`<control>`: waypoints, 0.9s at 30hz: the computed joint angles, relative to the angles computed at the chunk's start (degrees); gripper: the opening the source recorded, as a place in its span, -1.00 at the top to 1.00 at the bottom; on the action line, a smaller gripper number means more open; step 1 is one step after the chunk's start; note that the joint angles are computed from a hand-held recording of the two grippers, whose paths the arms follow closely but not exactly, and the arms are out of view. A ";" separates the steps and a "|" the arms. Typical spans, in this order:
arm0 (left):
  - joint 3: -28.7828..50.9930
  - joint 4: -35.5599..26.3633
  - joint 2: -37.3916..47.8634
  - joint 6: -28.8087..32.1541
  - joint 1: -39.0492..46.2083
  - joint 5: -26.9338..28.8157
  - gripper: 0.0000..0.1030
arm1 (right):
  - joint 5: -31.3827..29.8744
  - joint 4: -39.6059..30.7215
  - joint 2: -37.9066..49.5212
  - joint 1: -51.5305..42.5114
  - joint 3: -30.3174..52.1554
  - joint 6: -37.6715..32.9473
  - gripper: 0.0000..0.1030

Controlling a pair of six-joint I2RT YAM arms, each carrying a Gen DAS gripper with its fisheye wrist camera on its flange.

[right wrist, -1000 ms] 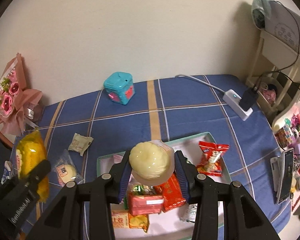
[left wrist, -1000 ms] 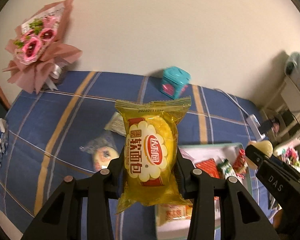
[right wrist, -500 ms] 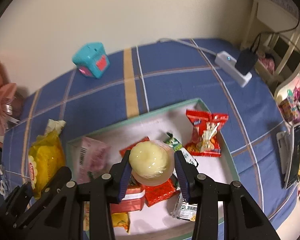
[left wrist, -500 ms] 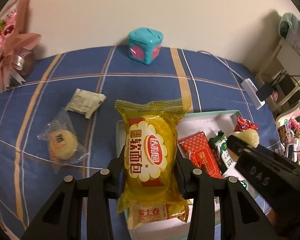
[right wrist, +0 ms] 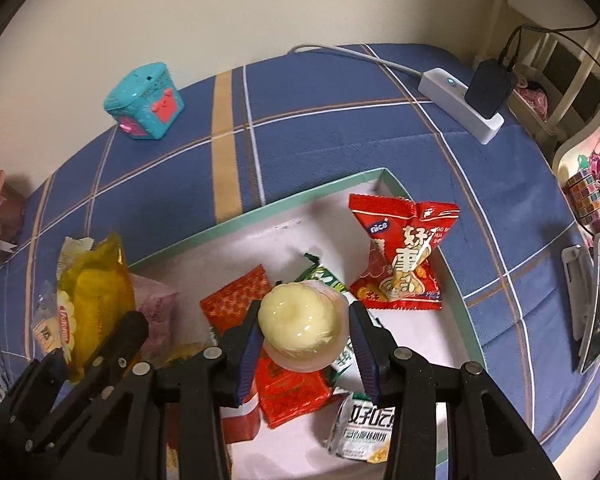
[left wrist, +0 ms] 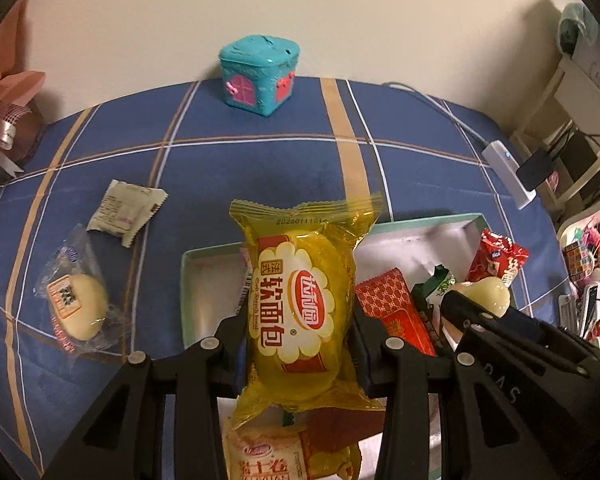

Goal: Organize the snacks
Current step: 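Open both tools to drop the bread bag and jelly cup into the tray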

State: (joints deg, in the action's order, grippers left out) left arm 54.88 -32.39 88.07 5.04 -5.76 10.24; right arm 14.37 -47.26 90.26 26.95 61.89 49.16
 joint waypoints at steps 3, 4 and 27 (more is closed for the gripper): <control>0.48 0.21 1.54 0.03 -0.55 0.15 0.18 | -0.45 0.49 0.63 -0.90 -0.30 -0.66 0.12; 0.69 0.11 2.07 0.17 -0.54 0.52 0.18 | -0.58 0.62 0.83 -1.10 -0.35 -0.81 0.12; 6.30 -7.26 -4.06 2.18 4.88 5.35 -0.21 | 5.70 -4.02 -6.94 0.98 4.78 -0.99 0.11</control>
State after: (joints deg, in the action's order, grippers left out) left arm 61.17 -39.64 84.01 7.22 -0.88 15.59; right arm 20.06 -51.28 83.32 27.93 66.67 48.17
